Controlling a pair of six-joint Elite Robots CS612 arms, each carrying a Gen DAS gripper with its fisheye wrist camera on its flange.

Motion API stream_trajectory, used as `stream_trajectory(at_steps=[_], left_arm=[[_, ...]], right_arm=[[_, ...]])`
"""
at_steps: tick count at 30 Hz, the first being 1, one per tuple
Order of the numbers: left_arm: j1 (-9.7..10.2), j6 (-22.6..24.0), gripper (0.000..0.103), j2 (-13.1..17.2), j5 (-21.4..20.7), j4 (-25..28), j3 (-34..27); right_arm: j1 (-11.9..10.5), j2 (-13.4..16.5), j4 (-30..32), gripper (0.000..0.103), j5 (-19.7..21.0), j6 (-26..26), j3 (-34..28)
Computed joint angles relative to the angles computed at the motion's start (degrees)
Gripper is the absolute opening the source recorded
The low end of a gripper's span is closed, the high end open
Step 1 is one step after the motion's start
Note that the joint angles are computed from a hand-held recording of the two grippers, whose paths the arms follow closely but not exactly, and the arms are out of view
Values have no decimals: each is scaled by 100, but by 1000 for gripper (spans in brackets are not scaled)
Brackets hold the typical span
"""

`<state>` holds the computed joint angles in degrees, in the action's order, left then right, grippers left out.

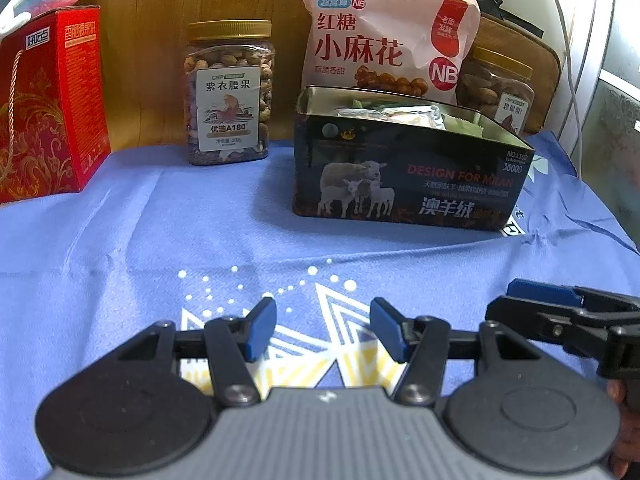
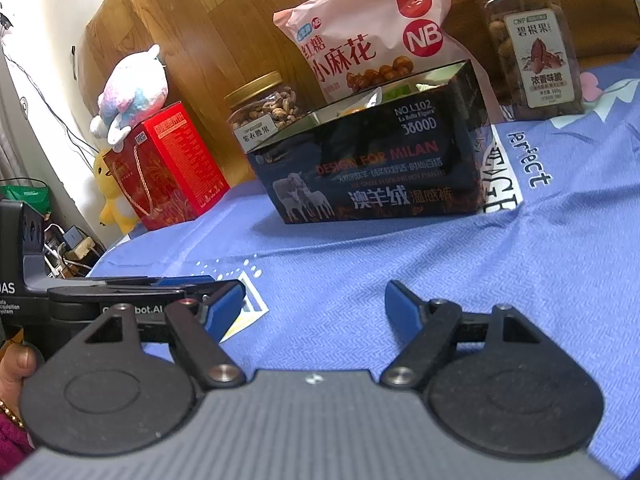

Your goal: Organize snacks

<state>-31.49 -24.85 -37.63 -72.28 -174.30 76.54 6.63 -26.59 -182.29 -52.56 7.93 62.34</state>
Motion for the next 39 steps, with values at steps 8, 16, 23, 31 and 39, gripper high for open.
stream_trajectory(at_steps=[8, 16, 23, 31, 39], left_arm=[[-1, -6, 53, -1, -4, -1, 1], [172, -530, 59, -147, -510, -767, 392], [167, -698, 59, -576, -321, -1415, 1258], [38, -506, 60, -838, -870, -2010, 1918], [7, -511, 59, -932, -1215, -1883, 2057]], right_arm=[[11, -20, -51, 81, -60, -8, 41], [3, -14, -40, 81, -12, -2, 32], [-2, -13, 30, 81, 70, -112, 17], [40, -114, 118, 81, -21, -471, 157], [67, -561, 818, 81, 1614, -2330, 968]])
